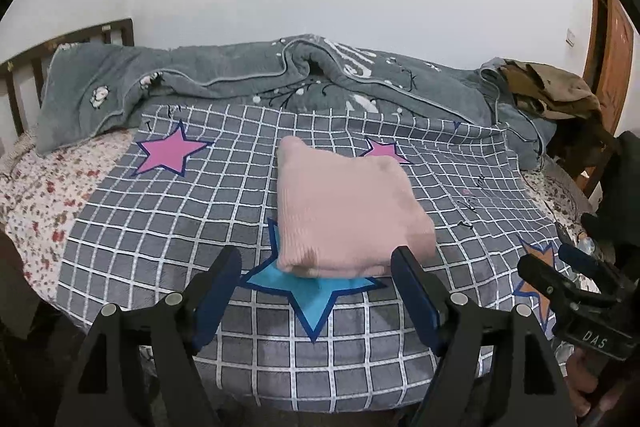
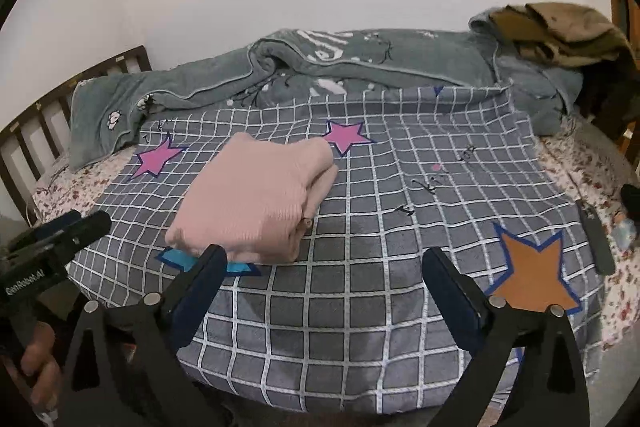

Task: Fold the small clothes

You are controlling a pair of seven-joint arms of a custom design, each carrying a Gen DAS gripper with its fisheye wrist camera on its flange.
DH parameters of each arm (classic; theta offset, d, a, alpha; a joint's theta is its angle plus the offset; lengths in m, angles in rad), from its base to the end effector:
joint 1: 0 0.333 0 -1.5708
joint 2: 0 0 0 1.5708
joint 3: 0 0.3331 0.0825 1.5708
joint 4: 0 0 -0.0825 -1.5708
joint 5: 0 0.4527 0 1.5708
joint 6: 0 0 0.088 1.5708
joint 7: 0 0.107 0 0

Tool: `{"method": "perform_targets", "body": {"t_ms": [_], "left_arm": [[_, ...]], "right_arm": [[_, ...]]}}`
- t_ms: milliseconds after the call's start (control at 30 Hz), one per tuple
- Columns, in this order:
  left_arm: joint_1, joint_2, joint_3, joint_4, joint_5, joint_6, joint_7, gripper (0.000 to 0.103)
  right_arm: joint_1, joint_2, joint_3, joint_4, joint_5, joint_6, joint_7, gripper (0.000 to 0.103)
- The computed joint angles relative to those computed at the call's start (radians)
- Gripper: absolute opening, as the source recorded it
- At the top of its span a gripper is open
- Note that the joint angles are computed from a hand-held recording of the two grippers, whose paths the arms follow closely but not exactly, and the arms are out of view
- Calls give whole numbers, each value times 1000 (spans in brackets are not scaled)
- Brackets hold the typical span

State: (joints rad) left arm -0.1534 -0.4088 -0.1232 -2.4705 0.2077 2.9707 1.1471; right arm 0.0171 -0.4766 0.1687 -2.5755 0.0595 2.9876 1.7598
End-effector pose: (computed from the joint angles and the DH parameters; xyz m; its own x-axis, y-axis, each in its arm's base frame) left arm 0.4951 -0.1599 0.5308 -0.1039 -0.9893 0.1026 -0.6194 -0.0164 -0.7849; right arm 0.4842 0.0912 0.5077 0.0167 -0.9926 -0.1199 -0.6396 0.0816 -0.7644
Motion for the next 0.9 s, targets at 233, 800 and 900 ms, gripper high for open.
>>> {"method": "perform_targets", "body": {"t_ms": [233,800,900], "left_arm": [[-8,-55,-8,-26,11,-21,-10,76],[30,-64,-42,-28,69,-31,-49,76],[23,-63,-35,-27,69,-31,-46,76]], "right_arm": [[32,-64,-17,-35,26,-20,-22,97],[-11,-107,28,-46,-6,-42,33,97],[-13,-109,28,-45,-11,-43,39,97]]}}
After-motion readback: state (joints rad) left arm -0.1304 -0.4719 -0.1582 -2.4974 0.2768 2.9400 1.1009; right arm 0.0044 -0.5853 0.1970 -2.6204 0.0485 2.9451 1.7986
